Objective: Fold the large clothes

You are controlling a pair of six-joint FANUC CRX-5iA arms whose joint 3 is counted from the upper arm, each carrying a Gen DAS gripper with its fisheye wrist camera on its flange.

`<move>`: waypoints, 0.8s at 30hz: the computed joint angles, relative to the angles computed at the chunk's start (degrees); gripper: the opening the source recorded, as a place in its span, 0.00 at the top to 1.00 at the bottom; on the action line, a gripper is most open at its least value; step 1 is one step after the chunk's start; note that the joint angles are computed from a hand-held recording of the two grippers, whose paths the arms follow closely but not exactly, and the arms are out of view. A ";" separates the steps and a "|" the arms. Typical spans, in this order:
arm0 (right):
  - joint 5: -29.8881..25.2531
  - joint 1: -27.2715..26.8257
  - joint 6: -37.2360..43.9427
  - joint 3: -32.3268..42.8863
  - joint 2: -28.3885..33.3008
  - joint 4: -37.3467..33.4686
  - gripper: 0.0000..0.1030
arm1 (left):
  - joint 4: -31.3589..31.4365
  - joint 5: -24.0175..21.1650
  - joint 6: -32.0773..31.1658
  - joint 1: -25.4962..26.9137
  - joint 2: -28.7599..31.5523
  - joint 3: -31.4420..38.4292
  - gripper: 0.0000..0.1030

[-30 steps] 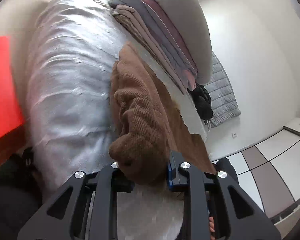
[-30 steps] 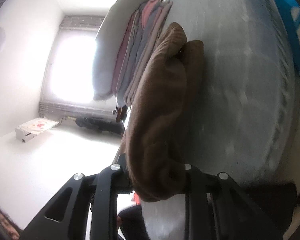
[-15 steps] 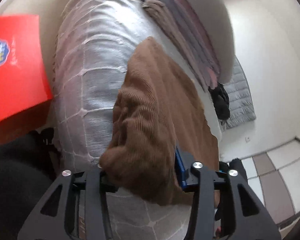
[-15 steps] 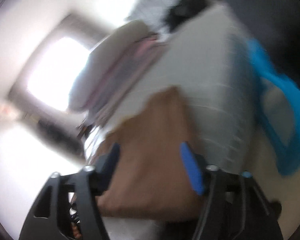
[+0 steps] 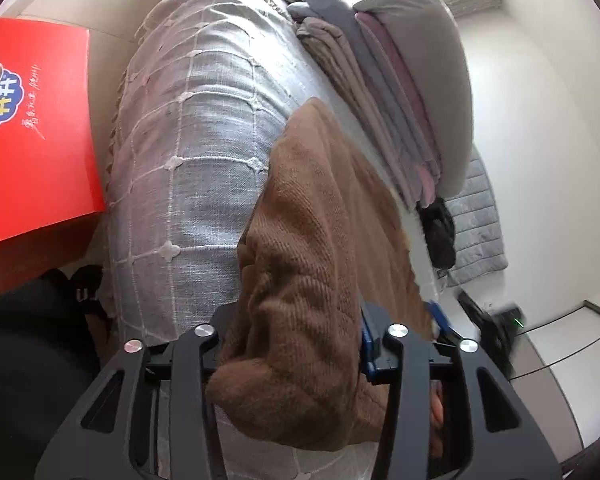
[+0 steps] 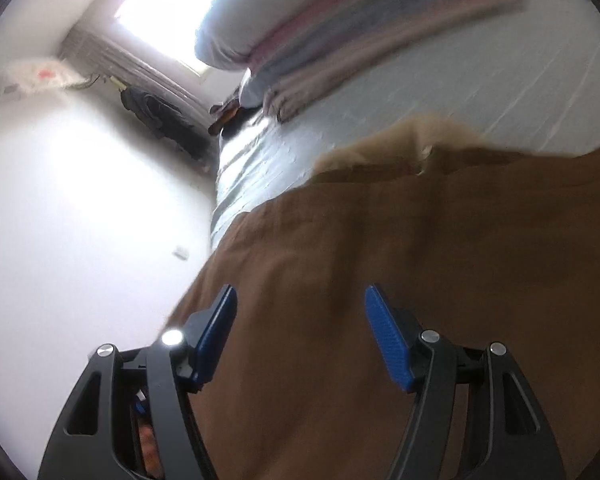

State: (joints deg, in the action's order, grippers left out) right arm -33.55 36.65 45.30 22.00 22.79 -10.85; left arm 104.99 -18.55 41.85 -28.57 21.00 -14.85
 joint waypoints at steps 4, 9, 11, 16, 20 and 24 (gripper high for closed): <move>-11.67 -3.89 2.95 11.63 9.66 -9.09 0.37 | 10.79 1.14 -11.01 -2.53 -0.90 -0.57 0.68; -8.63 -4.21 8.35 5.26 1.91 -14.65 0.37 | 6.62 2.58 -10.47 -2.43 -1.28 0.46 0.68; -7.91 -2.99 10.90 0.27 -2.43 -16.46 0.35 | 7.06 3.04 -11.32 -2.69 -1.34 0.52 0.68; -8.57 -2.02 15.28 -1.88 -1.07 -18.59 0.27 | 15.38 6.01 -19.04 -5.51 -1.69 1.89 0.70; -6.60 -4.70 18.13 -4.17 -4.54 -27.09 0.27 | 13.67 8.52 -21.48 -6.96 -2.07 4.94 0.71; -1.10 -5.38 20.64 -11.25 -11.12 -29.40 0.27 | -0.91 6.96 -13.65 -6.13 -0.64 9.99 0.71</move>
State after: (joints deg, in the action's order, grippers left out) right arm -34.65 31.27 65.95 10.75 11.68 -40.24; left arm 104.07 -11.59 28.19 -34.69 20.36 -4.86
